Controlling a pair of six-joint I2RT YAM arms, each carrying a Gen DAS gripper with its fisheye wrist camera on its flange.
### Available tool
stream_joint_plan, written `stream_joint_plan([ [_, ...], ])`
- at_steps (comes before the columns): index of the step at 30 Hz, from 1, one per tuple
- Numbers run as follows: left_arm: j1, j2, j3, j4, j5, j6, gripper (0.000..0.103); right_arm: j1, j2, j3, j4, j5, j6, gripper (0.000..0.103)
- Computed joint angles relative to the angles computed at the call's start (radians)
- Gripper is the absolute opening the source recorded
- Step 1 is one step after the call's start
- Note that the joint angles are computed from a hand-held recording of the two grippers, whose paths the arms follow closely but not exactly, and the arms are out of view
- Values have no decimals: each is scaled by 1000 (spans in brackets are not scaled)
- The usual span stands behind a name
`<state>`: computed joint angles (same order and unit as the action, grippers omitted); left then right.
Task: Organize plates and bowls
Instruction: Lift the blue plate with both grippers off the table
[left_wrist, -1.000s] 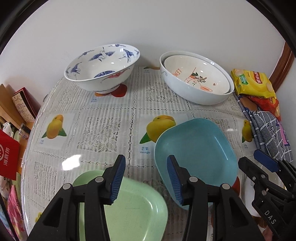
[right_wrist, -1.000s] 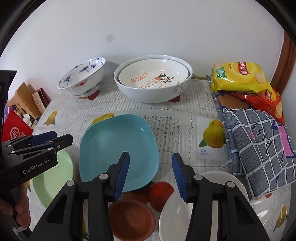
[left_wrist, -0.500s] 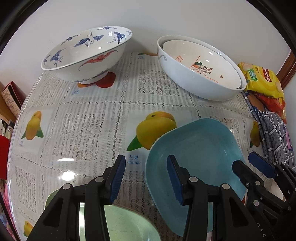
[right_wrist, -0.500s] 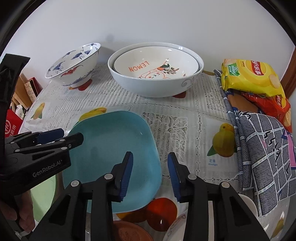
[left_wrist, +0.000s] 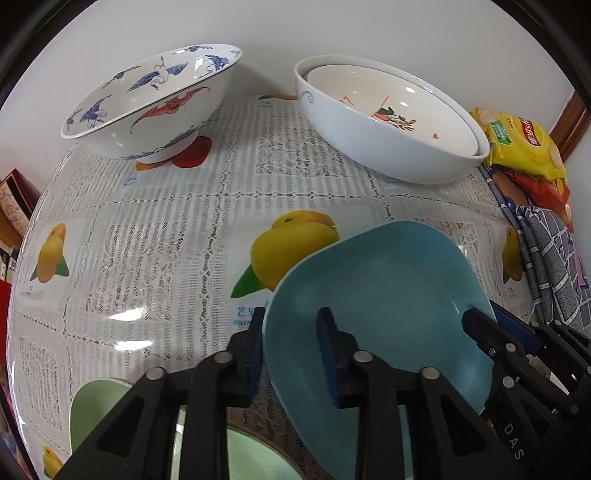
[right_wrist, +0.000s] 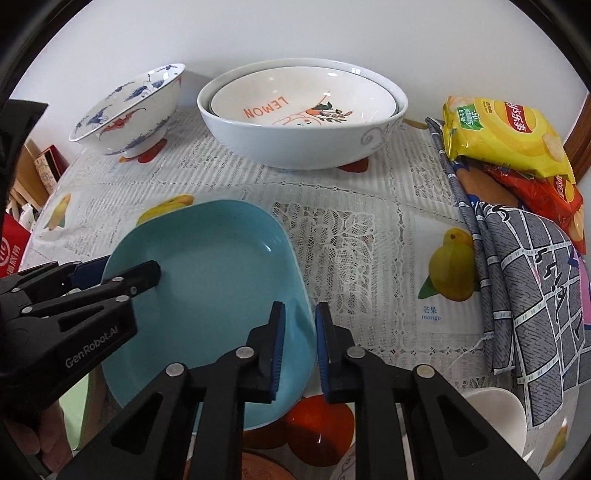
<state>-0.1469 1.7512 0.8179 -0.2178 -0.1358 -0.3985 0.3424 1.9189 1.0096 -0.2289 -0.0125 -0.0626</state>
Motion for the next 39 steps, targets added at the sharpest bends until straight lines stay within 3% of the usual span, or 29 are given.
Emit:
stream_joint_plan([
  [3, 11, -18, -19, 17, -1, -9, 15, -4, -5, -12, 22, 4, 10, 8],
  [14, 17, -246, -94, -44, 2, -5, 12, -31, -189, -115, 43, -49, 31, 8],
  [23, -85, -530, -135, -245, -72, -68, 11, -58, -426, -205, -55, -106, 70, 8],
  [28, -174, -674, -142, -368, -128, -124, 11, -68, -632, -270, -162, -121, 94, 8],
  [39, -404, -880, -127, -601, -257, -288, 11, -79, -957, -346, -357, -114, 127, 8],
])
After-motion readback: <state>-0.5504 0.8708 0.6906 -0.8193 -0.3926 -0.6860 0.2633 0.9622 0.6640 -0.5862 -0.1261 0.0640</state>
